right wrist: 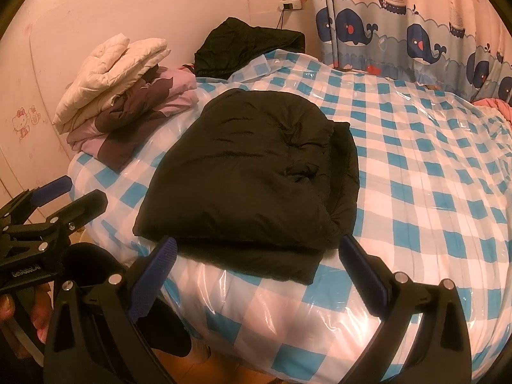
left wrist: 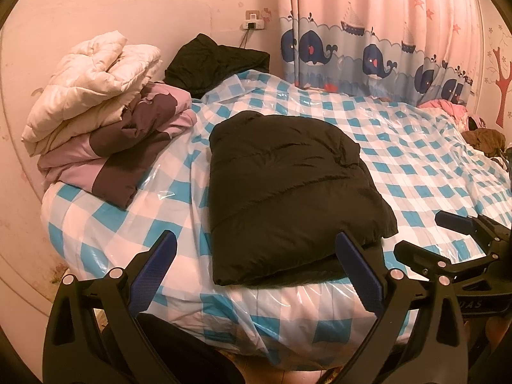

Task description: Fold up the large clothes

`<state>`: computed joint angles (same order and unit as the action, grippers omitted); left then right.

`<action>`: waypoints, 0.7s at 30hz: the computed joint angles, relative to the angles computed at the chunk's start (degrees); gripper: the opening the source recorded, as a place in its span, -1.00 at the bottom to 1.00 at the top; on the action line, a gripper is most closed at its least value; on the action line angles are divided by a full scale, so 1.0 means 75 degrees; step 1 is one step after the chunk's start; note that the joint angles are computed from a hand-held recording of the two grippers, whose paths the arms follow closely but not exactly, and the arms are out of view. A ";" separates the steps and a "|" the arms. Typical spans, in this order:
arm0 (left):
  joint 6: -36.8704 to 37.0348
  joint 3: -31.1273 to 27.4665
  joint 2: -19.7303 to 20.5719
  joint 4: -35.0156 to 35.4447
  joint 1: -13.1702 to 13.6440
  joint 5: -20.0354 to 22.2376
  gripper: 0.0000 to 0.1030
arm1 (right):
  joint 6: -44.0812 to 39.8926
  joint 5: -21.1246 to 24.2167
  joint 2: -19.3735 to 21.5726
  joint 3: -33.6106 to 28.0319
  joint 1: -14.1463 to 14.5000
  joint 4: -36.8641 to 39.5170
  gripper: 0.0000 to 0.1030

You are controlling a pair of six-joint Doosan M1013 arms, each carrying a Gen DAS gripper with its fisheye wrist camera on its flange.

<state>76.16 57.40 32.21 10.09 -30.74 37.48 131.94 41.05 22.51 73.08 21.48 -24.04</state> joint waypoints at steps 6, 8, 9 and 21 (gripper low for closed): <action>0.0006 0.0029 0.0004 -0.0038 -0.0014 0.0027 0.86 | -0.0049 -0.0015 -0.0009 0.0009 -0.0013 0.0038 0.90; 0.0027 0.0013 0.0021 -0.0085 -0.0002 0.0063 0.86 | -0.0062 -0.0020 -0.0014 0.0013 -0.0017 0.0059 0.90; 0.0000 0.0003 0.0030 -0.0064 -0.0014 0.0084 0.86 | -0.0059 -0.0021 -0.0008 0.0012 -0.0012 0.0055 0.90; -0.0008 -0.0066 0.0125 -0.0073 -0.0044 0.0256 0.86 | -0.0094 -0.0126 -0.0006 0.0135 -0.0032 0.0151 0.90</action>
